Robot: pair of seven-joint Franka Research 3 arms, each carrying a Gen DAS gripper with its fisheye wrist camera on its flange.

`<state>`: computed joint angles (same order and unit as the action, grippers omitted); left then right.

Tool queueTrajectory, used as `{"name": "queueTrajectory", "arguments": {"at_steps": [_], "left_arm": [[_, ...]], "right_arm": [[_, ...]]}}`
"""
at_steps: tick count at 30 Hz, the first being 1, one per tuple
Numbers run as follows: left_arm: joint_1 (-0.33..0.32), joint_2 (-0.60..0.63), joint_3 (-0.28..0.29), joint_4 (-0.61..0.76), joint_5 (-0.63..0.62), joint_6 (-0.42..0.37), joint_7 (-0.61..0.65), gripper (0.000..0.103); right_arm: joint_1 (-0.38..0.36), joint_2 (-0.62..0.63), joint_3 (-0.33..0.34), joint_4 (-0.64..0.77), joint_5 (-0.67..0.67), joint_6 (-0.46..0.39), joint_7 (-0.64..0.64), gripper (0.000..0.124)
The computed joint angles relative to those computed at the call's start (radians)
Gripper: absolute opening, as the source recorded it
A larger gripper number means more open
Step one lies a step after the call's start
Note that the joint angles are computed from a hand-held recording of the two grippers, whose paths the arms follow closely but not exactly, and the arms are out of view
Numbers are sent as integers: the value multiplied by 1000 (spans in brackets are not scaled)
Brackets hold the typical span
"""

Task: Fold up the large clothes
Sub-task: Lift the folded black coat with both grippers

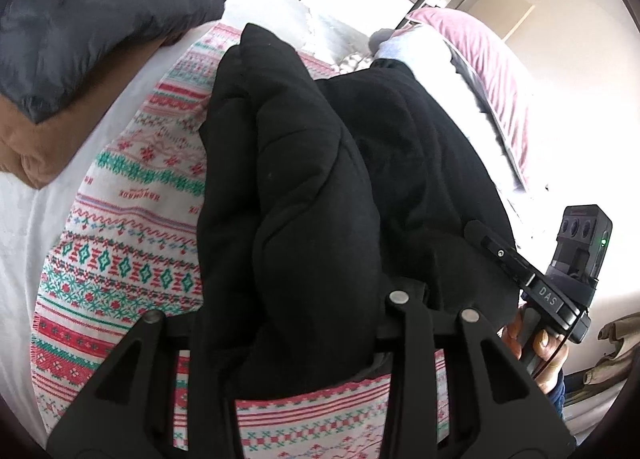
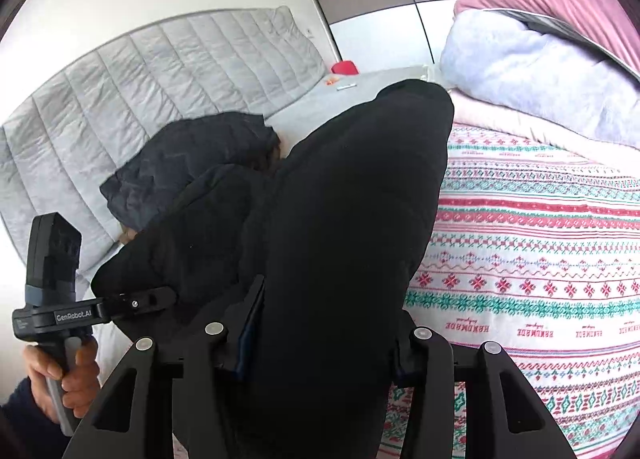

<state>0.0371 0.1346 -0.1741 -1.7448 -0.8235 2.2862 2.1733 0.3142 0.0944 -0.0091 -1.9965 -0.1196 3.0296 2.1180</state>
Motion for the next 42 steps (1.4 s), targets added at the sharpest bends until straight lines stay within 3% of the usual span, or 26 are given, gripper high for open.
{"name": "queueTrajectory", "arguments": {"at_steps": [6, 14, 19, 24, 29, 35, 39, 42], "left_arm": [[-27, -49, -5, -26, -16, 38, 16, 38], [-89, -110, -7, -60, -26, 91, 36, 38], [-141, -150, -11, -92, -46, 102, 59, 38], [-217, -196, -27, -131, -99, 118, 114, 38], [-318, -202, -59, -144, -180, 155, 173, 38], [-444, -127, -149, -102, -215, 208, 141, 38], [-537, -6, -236, -26, -190, 289, 99, 38], [-584, 102, -296, 48, -158, 346, 69, 38]], "right_arm": [[-11, -65, -18, -58, -128, 43, 109, 48], [-147, -181, 65, -150, -295, 81, 280, 48], [-247, -309, 127, -262, -304, 85, 292, 48], [-290, -515, 112, -436, -236, 74, 232, 48], [-309, -776, 22, -615, -181, 14, 127, 48], [-322, -1085, -221, -758, -121, -166, -112, 48], [-397, -1199, -372, -766, -95, -309, -273, 48], [-463, -1215, -463, -734, -80, -390, -376, 48]]}}
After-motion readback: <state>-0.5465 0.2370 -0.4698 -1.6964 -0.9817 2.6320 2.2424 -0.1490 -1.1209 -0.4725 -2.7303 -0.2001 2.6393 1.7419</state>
